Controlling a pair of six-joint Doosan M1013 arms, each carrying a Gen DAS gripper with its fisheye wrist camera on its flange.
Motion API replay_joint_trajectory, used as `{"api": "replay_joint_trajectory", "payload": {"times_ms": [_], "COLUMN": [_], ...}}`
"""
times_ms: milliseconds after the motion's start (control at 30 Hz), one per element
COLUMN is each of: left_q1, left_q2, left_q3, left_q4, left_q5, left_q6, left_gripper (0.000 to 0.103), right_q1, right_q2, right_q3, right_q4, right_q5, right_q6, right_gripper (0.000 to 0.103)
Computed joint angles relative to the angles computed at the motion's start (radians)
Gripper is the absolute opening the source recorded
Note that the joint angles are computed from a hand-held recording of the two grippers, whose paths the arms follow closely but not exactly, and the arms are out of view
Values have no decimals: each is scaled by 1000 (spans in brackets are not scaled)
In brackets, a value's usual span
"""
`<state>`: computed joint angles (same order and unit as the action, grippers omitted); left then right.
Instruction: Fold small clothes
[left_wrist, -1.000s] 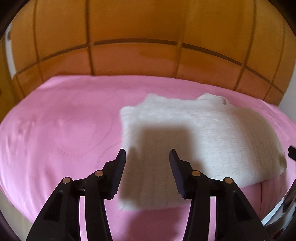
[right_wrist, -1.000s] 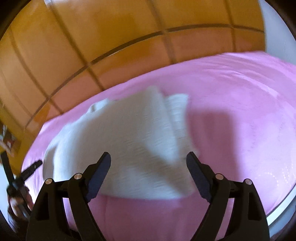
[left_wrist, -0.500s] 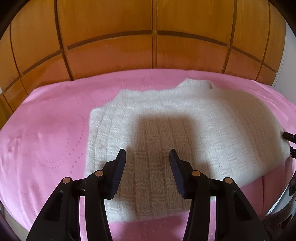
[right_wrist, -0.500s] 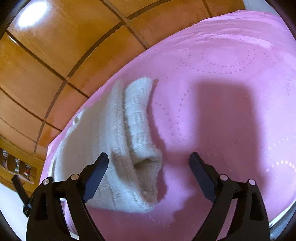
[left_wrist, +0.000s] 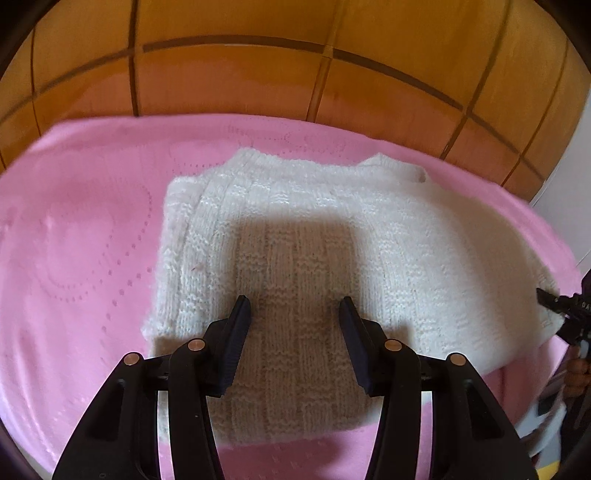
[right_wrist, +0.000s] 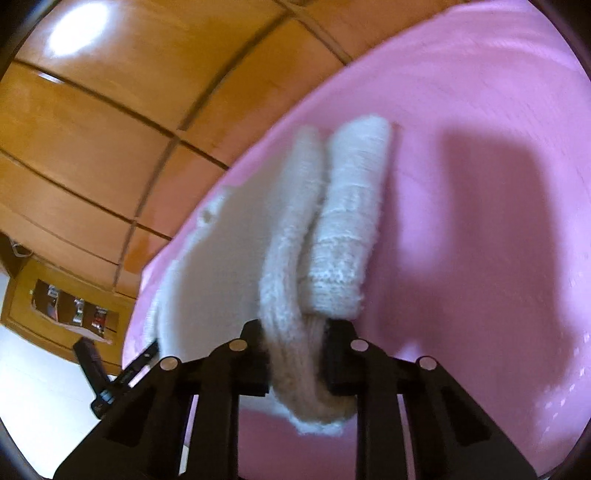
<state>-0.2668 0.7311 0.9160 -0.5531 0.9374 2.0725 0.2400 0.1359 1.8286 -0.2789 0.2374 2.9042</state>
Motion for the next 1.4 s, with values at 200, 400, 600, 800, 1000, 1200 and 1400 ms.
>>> {"api": "replay_joint_trajectory", "payload": {"times_ms": [200,400,600,800,1000,1200,1400], "left_q1": [48,63,91,137,162,157,132], "left_q2": [46,62,44,39,56,70,183], "left_q3": [-72,-83,-58,-48,-67,-110,-325], "left_q4": [-183,-259,-362,-389,-442,-469,-427], "left_q5": [144,195,201,191,209,248,379], "left_q6": [-45,-67,-23,-61,-114,-126,-218], "left_gripper": [49,49,49,49,51,66,67], "right_q1": [40,82,122,155,191,176,160], "right_q2": [20,151,318,477,536,423,287], "right_q3": [-119,-355,-612,-812,-871,-685,-479], "right_q4": [-119,155,366,362,305,517,276], "right_q5": [22,83,211,418,495,329,221], "right_q6": [-25,-442,-753,-816,-901,-1103,-792], "right_gripper": [17,17,16,16,42,53,56]}}
